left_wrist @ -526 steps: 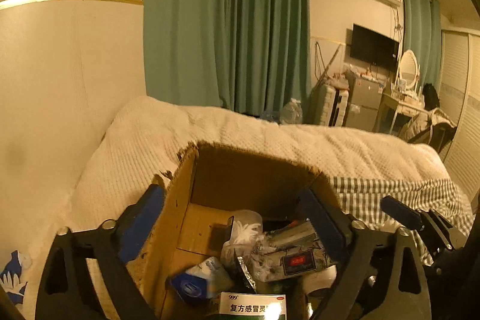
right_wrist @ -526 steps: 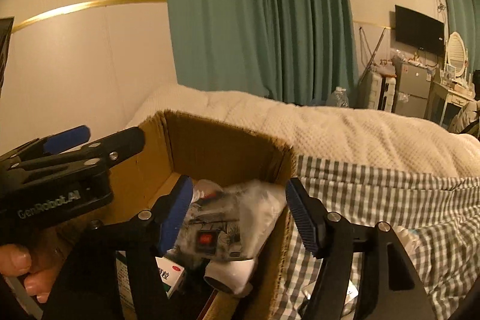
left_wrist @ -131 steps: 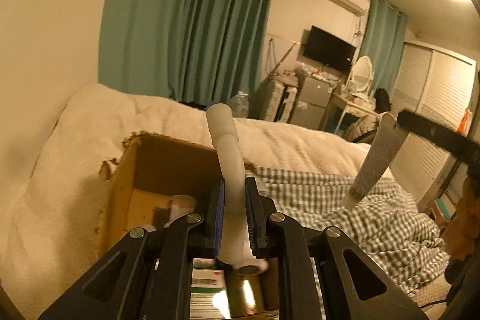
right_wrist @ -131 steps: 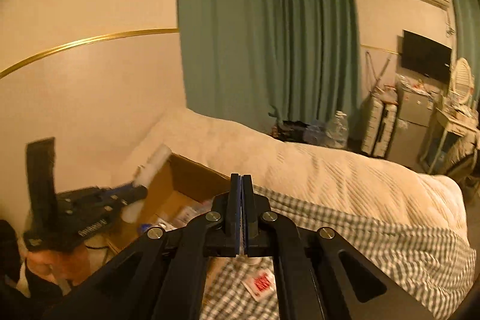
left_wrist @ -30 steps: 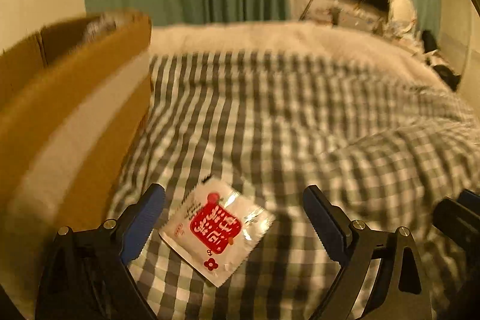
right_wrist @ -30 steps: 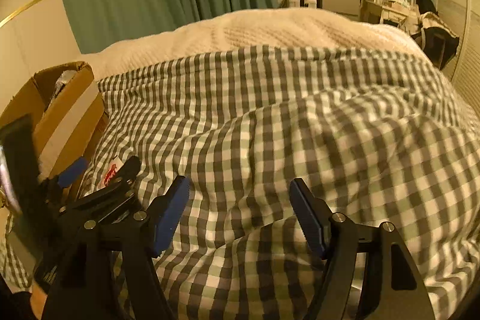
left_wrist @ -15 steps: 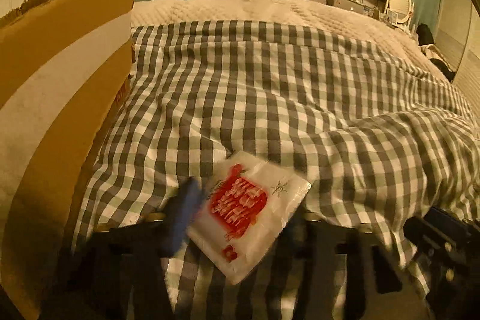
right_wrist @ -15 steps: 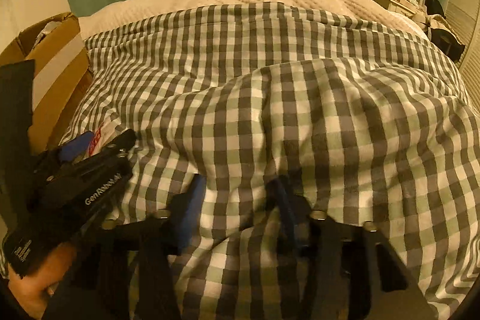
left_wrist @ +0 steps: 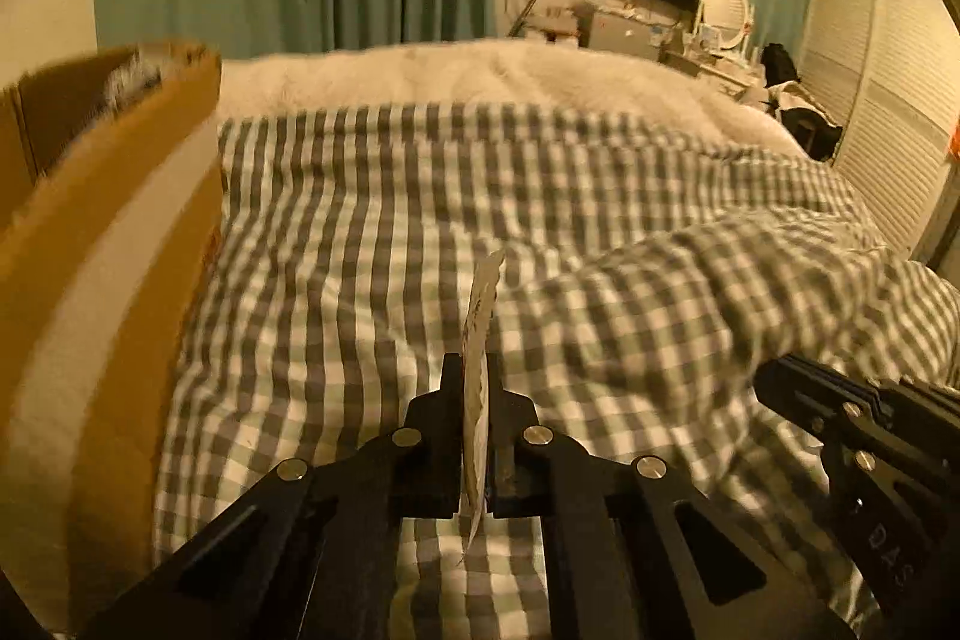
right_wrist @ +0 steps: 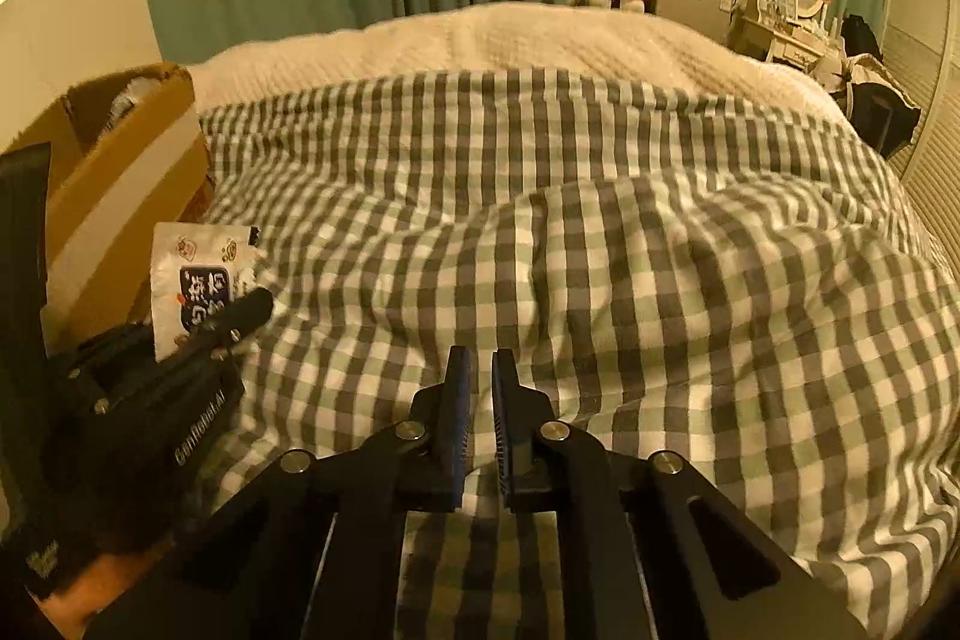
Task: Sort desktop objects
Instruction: 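Grasp the red-printed white packet with the left tool, then lift the packet with the left tool and carry it over the box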
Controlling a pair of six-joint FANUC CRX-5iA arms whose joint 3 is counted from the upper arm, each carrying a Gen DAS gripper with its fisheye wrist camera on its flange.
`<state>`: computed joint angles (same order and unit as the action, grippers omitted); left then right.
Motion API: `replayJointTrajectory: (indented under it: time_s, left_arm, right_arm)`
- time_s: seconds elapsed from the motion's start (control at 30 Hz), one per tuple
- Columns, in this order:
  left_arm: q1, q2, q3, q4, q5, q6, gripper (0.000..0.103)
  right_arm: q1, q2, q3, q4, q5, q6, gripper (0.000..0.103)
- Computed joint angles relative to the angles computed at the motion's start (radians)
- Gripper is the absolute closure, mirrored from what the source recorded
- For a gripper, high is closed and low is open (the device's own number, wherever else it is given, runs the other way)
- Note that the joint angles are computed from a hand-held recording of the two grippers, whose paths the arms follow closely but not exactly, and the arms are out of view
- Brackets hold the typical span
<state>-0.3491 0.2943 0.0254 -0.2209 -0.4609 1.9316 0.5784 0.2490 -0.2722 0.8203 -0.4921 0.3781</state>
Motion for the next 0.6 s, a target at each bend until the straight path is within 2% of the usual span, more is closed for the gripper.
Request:
replayJointTrajectory:
  time_s: [0.33,0.6]
  left_arm:
    - [-0.010,-0.112,-0.051,-0.020,0.065,-0.009,0.098]
    - [0.020,-0.194,-0.094,0.034,0.126,-0.079,0.098]
  right_arm:
    - [-0.043,-0.083,-0.101,0.310,0.059,-0.290,0.096]
    - [-0.062,-0.163,-0.156,0.546,0.033,-0.504,0.096]
